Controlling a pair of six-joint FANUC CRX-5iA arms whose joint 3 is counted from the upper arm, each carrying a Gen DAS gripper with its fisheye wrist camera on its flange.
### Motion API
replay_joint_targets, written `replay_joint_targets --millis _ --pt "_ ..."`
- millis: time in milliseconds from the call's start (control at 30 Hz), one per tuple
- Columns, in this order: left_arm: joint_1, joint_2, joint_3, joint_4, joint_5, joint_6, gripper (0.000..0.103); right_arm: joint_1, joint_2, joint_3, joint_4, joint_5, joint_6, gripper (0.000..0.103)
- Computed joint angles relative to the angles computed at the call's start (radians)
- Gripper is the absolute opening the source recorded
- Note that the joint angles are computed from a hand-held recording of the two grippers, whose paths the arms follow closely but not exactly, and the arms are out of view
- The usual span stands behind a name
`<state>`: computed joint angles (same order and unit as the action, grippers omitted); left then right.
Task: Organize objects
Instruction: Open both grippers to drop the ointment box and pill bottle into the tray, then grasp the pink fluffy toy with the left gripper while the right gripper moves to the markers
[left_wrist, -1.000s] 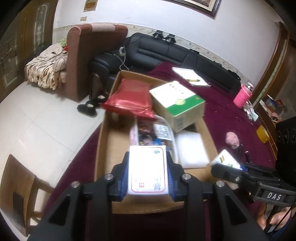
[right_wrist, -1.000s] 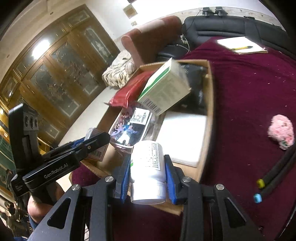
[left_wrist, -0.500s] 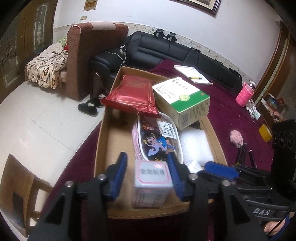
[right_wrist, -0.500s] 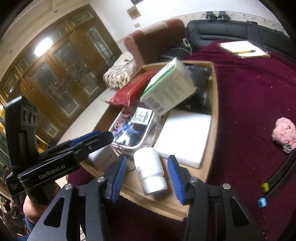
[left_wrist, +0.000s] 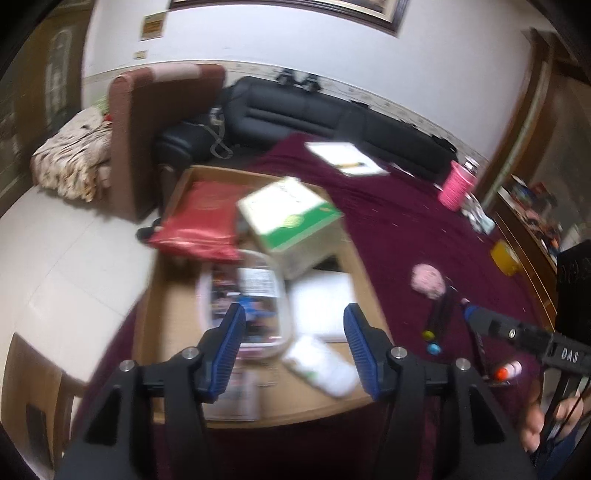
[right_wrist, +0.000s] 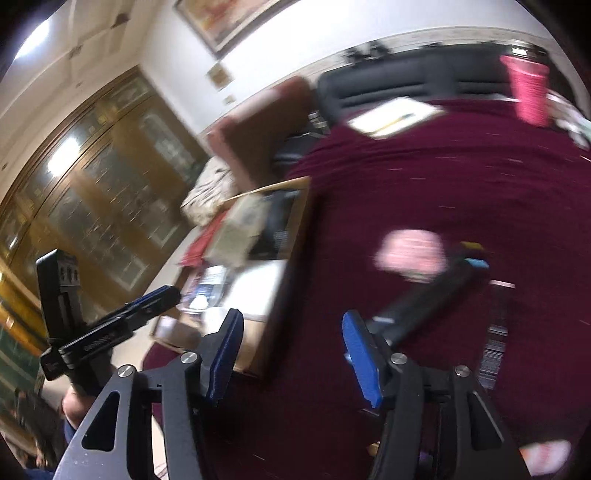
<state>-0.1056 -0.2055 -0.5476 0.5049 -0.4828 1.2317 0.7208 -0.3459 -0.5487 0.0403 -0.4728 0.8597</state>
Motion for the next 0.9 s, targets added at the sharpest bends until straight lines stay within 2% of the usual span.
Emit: replay_joint_targets --millis 167,267,367,433,500,533,633,733,833,900 --pt "-0.103 0.107 0.105 -0.009 -0.055 -0.006 0.056 -0.102 -0.141 -0.114 0.039 -0.011 -0.100 0.065" --pt "-0.175 0.204 0.227 -0.096 -0.113 0.078 0.060 -0.167 -0.196 -0.177 0.061 0.035 -0.167 0.069" --pt "-0.239 0.316 0.344 -0.114 -0.150 0.112 0.062 -0.237 -0.206 -0.165 -0.068 0.043 -0.060 0.070" --pt "-0.269 0.404 0.453 -0.162 -0.209 0.193 0.062 -0.251 -0.199 -0.164 -0.083 0.048 -0.051 0.070" --pt "-0.282 0.481 0.531 -0.145 -0.254 0.205 0.062 -0.270 -0.198 -0.151 -0.136 0.043 -0.024 0.070" --pt "-0.290 0.514 0.575 -0.172 -0.276 0.255 0.062 -0.284 -0.202 -0.145 -0.172 0.040 0.002 0.070" --pt "-0.309 0.594 0.688 -0.220 -0.342 0.357 0.071 -0.292 -0.216 -0.154 -0.166 0.043 -0.016 0.070" --pt "-0.318 0.648 0.752 -0.254 -0.353 0.418 0.073 -0.300 -0.221 -0.154 -0.175 0.043 -0.008 0.070" --pt "-0.333 0.701 0.817 -0.304 -0.379 0.459 0.073 -0.305 -0.217 -0.156 -0.176 0.045 -0.012 0.070" --pt "-0.343 0.710 0.816 -0.320 -0.369 0.443 0.065 -0.306 -0.216 -0.158 -0.166 0.044 -0.025 0.070"
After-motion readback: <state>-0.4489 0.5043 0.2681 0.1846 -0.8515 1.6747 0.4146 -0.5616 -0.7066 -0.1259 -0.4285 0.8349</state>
